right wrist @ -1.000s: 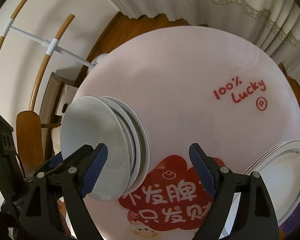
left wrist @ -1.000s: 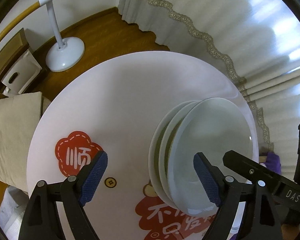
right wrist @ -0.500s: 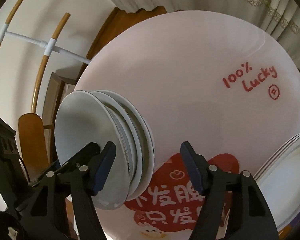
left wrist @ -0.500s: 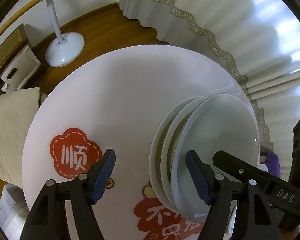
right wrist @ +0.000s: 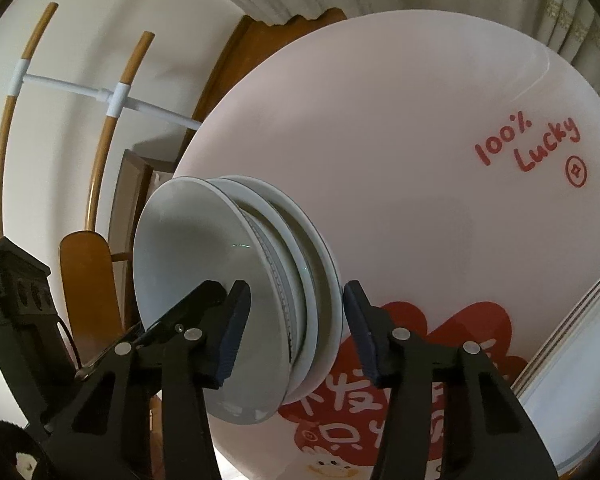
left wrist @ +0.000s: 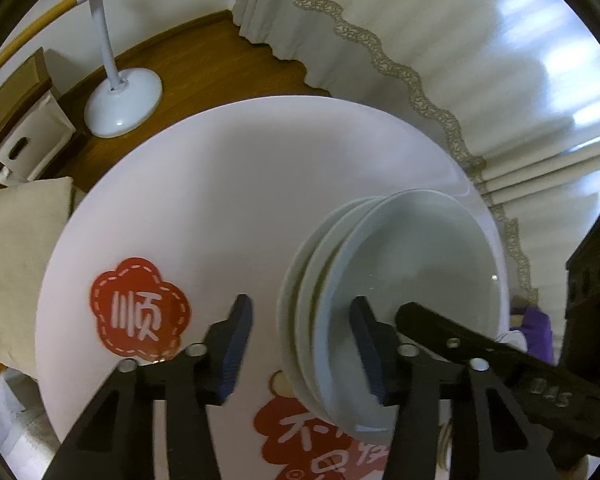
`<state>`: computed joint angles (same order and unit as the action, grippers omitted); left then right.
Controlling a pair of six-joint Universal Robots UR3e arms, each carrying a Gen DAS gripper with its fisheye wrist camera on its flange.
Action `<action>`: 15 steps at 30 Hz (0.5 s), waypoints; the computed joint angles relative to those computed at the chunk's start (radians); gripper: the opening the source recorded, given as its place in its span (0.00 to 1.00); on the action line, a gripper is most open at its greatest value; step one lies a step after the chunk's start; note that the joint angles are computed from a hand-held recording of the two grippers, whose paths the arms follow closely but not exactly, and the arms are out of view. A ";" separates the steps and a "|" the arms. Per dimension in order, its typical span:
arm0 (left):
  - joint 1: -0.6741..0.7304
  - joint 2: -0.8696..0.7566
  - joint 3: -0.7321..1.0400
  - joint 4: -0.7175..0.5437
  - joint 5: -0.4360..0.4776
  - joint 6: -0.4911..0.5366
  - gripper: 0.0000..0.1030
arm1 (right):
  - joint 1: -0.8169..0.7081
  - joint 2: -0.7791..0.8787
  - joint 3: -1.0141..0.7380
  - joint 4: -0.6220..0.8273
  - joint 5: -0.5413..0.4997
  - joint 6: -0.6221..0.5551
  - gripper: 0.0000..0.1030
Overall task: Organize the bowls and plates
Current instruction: 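Close both grippers on the rim of the nested white bowl stack, then carry the bowl stack with both grippers and lower it onto the grey-rimmed plate stack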
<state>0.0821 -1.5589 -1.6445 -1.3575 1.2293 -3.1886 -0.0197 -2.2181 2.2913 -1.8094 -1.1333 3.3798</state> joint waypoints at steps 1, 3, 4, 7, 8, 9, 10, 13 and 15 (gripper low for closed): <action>0.009 0.002 -0.004 -0.008 -0.020 0.009 0.35 | 0.002 -0.001 0.003 -0.005 -0.006 -0.001 0.40; 0.007 0.008 -0.008 -0.006 -0.017 0.014 0.35 | -0.025 -0.028 0.015 0.016 0.011 -0.018 0.39; 0.007 0.011 -0.010 -0.002 -0.013 0.014 0.35 | -0.031 -0.034 0.019 0.018 0.015 -0.023 0.38; 0.018 0.024 -0.027 0.005 -0.018 0.013 0.34 | -0.044 -0.060 0.027 0.037 0.020 -0.037 0.38; 0.018 0.029 -0.031 0.009 -0.016 0.015 0.33 | -0.044 -0.063 0.028 0.036 0.019 -0.038 0.38; 0.018 0.035 -0.040 0.016 -0.014 0.011 0.33 | -0.049 -0.070 0.034 0.036 0.023 -0.042 0.38; 0.019 0.039 -0.045 0.021 -0.015 0.008 0.32 | -0.057 -0.078 0.038 0.040 0.029 -0.050 0.38; 0.025 0.065 -0.066 0.025 -0.014 -0.004 0.27 | -0.106 -0.126 0.056 0.083 0.058 -0.089 0.36; 0.026 0.077 -0.078 0.031 -0.012 -0.003 0.27 | -0.143 -0.165 0.068 0.122 0.081 -0.124 0.35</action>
<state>0.1081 -1.4824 -1.7228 -1.3263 1.2171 -3.1920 -0.1624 -2.3828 2.3597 -1.6873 -1.0521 3.2556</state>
